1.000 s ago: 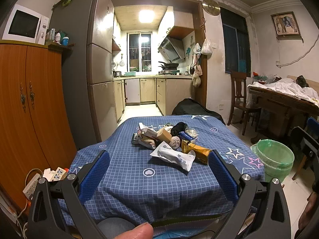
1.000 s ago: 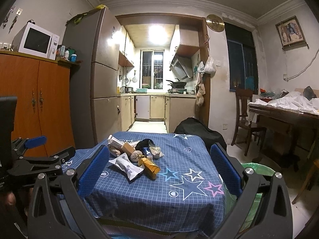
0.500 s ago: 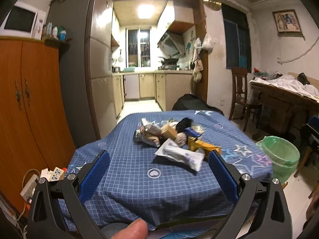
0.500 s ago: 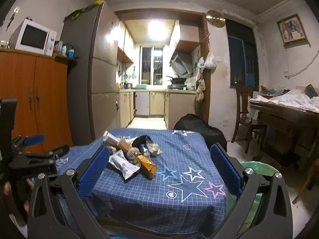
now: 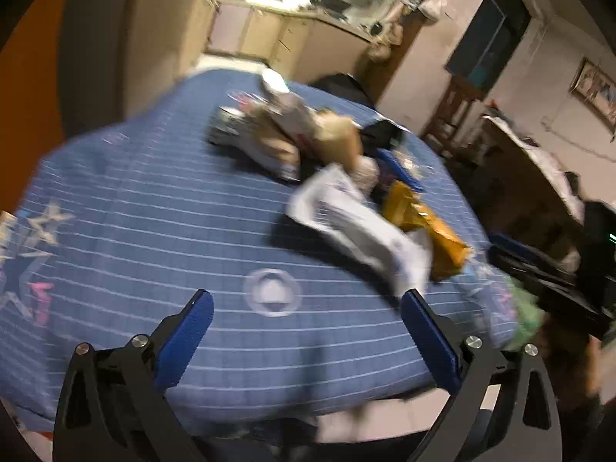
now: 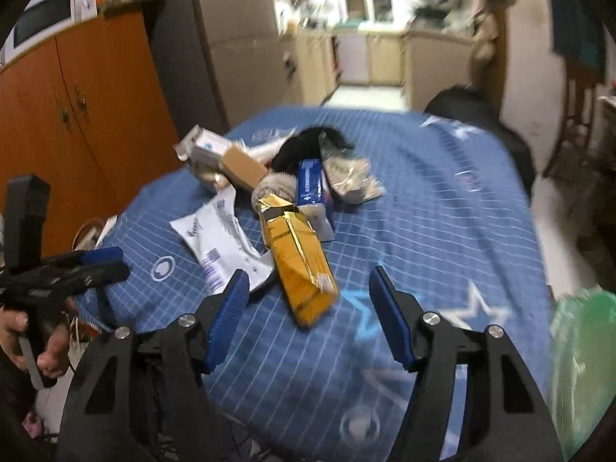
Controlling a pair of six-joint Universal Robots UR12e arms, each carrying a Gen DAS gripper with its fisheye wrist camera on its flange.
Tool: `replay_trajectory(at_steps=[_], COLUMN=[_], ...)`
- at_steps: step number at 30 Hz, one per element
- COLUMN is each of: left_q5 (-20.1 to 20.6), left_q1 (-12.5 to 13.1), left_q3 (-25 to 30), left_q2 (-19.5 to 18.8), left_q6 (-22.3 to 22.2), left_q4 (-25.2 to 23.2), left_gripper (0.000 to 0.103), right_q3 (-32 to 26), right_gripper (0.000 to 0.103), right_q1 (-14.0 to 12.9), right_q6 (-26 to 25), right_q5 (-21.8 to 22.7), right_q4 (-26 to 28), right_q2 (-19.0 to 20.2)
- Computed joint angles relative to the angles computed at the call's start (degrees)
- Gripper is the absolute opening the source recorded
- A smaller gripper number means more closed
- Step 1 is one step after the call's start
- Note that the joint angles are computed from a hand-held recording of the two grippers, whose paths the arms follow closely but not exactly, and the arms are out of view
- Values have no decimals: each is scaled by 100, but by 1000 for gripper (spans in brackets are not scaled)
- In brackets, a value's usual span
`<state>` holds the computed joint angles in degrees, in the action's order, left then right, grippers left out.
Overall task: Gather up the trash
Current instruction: 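Grasp the white wrapper packet with the left tool while the right tool grasps the gold box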
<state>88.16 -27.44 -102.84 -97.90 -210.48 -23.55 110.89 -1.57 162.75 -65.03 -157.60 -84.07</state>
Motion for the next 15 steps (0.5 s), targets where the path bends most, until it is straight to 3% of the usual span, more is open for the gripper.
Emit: replay_trajectory(at_steps=[4,8,11,15], left_q5=[-497,-633,-531,-296], left_q1=[5,23,1,-37], left_q3=[368,687,853,1117], left_q2=[-343,-660,-817,-1010], left_q6=[-72,-566,-842,-994], left_q4=[-197,-296,-298,-420], left_gripper=[93,91,91,91], right_q3=[-390,-495,-473,-468], right_gripper=[62,58,57,44], right_q1=[118,116,151,186], right_q6=[-156,-342,-509,-519], right_q5=[-276,-183,-188,-202], right_q4=[509,953,1125,1092], right_q2=[307,348,308,351])
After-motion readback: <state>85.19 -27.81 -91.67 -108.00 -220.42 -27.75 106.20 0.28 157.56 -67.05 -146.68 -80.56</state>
